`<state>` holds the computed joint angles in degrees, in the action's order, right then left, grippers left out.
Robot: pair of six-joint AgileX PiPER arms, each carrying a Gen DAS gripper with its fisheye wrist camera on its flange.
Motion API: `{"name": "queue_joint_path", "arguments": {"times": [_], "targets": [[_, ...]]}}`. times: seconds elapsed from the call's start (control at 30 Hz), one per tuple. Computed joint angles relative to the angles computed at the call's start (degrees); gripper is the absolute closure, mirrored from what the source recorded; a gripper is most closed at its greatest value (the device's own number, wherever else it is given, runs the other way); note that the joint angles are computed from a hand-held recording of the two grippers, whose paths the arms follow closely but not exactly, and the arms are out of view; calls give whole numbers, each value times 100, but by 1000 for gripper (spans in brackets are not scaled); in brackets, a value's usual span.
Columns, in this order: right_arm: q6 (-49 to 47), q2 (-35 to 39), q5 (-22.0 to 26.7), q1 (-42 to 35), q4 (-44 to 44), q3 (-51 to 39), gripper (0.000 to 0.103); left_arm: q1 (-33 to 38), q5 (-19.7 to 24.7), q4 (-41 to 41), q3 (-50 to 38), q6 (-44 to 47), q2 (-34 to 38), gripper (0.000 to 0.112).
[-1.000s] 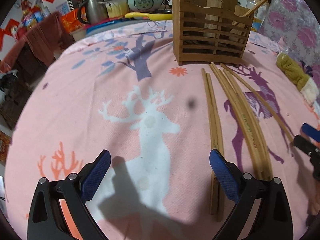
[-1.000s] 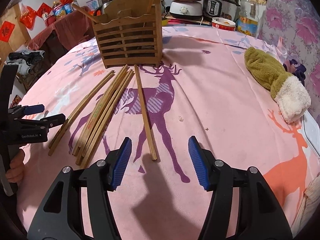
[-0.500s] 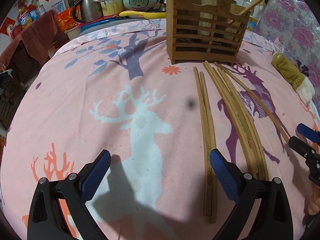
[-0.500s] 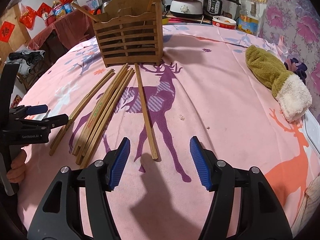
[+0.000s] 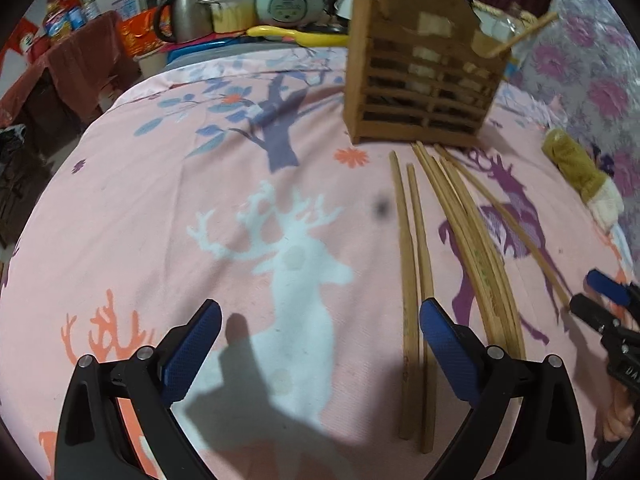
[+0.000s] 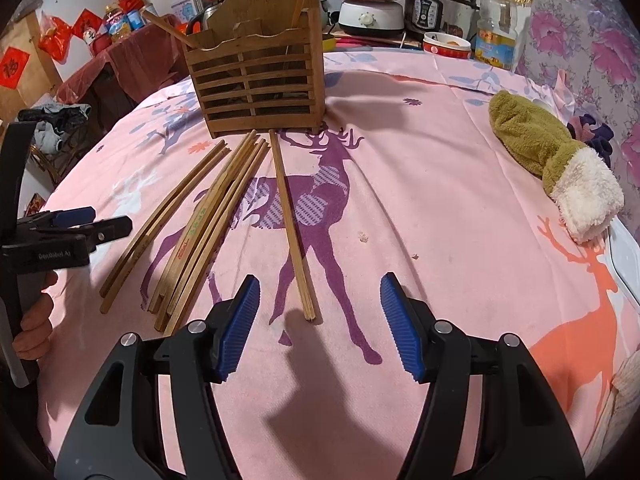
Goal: Organize utensils
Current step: 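Grasp one chopstick with the left tool while the right tool grasps another, then lift both held chopsticks toward the wooden holder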
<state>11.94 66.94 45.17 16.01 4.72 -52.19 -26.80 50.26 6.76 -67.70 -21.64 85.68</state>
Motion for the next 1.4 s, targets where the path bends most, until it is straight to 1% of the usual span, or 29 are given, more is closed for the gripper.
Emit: {"name": "queue_joint_path", "arguments": {"times": [0.07,0.17,0.3,0.43,0.5,0.6,0.63,0.67,0.73,0.8,0.9,1.0,1.07,1.1,1.13,1.17,1.2,1.23,1.27,1.33,1.4], "targets": [[11,-8,1,7,-12,6,41,-74,71,16,-36,35,116,15],[39,-6,1,8,-24,7,41,-255,195,464,-86,-245,241,14],[20,-27,-24,-31,8,19,41,-19,294,673,-74,-530,183,14],[-41,-52,-30,-100,60,32,41,259,238,224,79,-250,-68,15],[-101,-70,-12,-177,152,52,41,140,244,239,157,-207,-150,25],[-418,-171,-6,-368,516,123,41,-284,222,681,411,-465,-367,37],[-475,-217,-9,-394,565,154,41,-382,174,689,547,-406,-527,45],[-546,-289,-25,-404,603,206,41,-454,153,701,646,-376,-647,50],[-613,-449,-62,-355,549,341,42,-650,110,870,858,-461,-861,52],[-495,-569,-103,-200,301,445,42,-781,74,1017,1000,-522,-994,52],[-115,-630,-193,139,-240,518,43,-758,24,928,1069,-393,-1076,55],[29,-498,-208,394,-499,512,50,-647,-1,755,1082,-253,-1101,55],[205,-381,-199,546,-729,502,57,-624,-29,682,1071,-182,-1090,60],[105,-281,-178,523,-650,466,60,-623,-39,655,1062,-151,-1084,61],[-109,-214,-173,432,-445,442,65,-624,-51,641,1051,-130,-1072,67],[-373,-131,-190,300,-187,413,69,-637,-73,607,1033,-96,-1056,75],[-499,-97,-234,236,-55,414,73,-642,-94,577,1022,-59,-1044,81],[-734,-46,-253,116,168,396,83,-680,-109,581,1004,-48,-1027,97],[-913,-44,-261,42,356,405,96,-736,-109,658,1001,-99,-1011,105],[-691,-99,-277,197,145,431,96,-816,-88,789,1016,-208,-1025,106],[-449,-189,-303,349,-91,457,97,-761,-92,702,1011,-157,-1058,106]]}}
